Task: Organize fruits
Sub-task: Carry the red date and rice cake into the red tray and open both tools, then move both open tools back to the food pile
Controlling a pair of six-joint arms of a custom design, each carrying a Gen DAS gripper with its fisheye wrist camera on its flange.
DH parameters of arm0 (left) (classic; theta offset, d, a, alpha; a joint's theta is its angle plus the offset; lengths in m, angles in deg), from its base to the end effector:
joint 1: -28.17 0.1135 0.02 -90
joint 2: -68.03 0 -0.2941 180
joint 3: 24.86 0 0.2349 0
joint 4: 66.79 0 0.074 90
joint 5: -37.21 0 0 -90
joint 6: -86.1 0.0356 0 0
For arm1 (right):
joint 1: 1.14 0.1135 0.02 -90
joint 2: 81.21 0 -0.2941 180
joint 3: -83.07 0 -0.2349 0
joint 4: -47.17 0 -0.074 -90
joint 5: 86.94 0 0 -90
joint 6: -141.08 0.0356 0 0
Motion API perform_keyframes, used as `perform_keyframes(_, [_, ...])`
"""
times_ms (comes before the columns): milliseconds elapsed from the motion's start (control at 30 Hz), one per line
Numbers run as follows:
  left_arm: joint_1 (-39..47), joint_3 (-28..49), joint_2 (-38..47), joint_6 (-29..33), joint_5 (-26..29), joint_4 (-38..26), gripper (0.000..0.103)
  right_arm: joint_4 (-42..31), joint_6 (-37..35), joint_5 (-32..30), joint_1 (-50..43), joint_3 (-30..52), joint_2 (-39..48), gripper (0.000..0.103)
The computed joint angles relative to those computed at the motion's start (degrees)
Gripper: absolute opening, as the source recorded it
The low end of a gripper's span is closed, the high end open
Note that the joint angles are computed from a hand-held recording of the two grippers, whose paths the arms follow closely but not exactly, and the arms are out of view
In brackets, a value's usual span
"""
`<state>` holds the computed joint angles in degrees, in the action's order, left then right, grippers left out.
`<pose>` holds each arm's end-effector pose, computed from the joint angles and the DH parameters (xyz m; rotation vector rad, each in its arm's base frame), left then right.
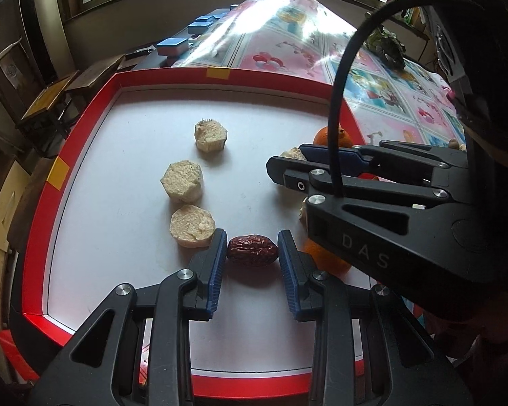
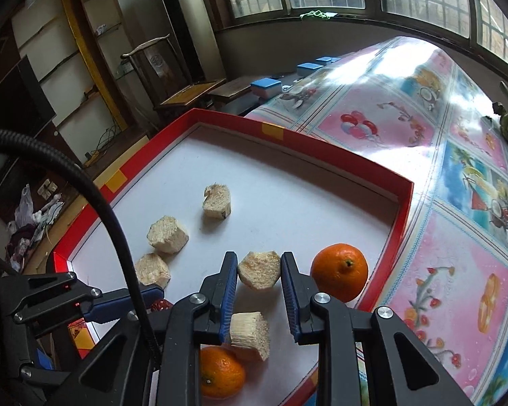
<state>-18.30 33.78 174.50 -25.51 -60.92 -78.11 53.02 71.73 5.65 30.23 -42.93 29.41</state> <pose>0.2220 -0.2264 0.1276 0.5112 2.5570 -0.2491 0.2759 0.1663 0.1077 -0.2123 2.4772 0.3380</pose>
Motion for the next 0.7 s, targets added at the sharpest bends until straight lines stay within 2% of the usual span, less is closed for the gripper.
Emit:
perform_keyframes(133, [0.3,0.5,0.5,-0.4,0.3,-0.2,0.035,2.7,0.4,-0.8,-0.2,-1.6,0.0,0.026])
perform_keyframes(233, [-0.2,1.0,0.8,-0.1,-0.9,-0.4,0.049,4.6,1.1,-1.1,-0.2,-3.7,-1.9,0.027])
perform_keyframes(700, [-3.0,4.3,-0.7,-2.6,-2.5,-2.5,0.05,9.9,3.7,1.1,-3.7,-18.3,-16.1,0.031])
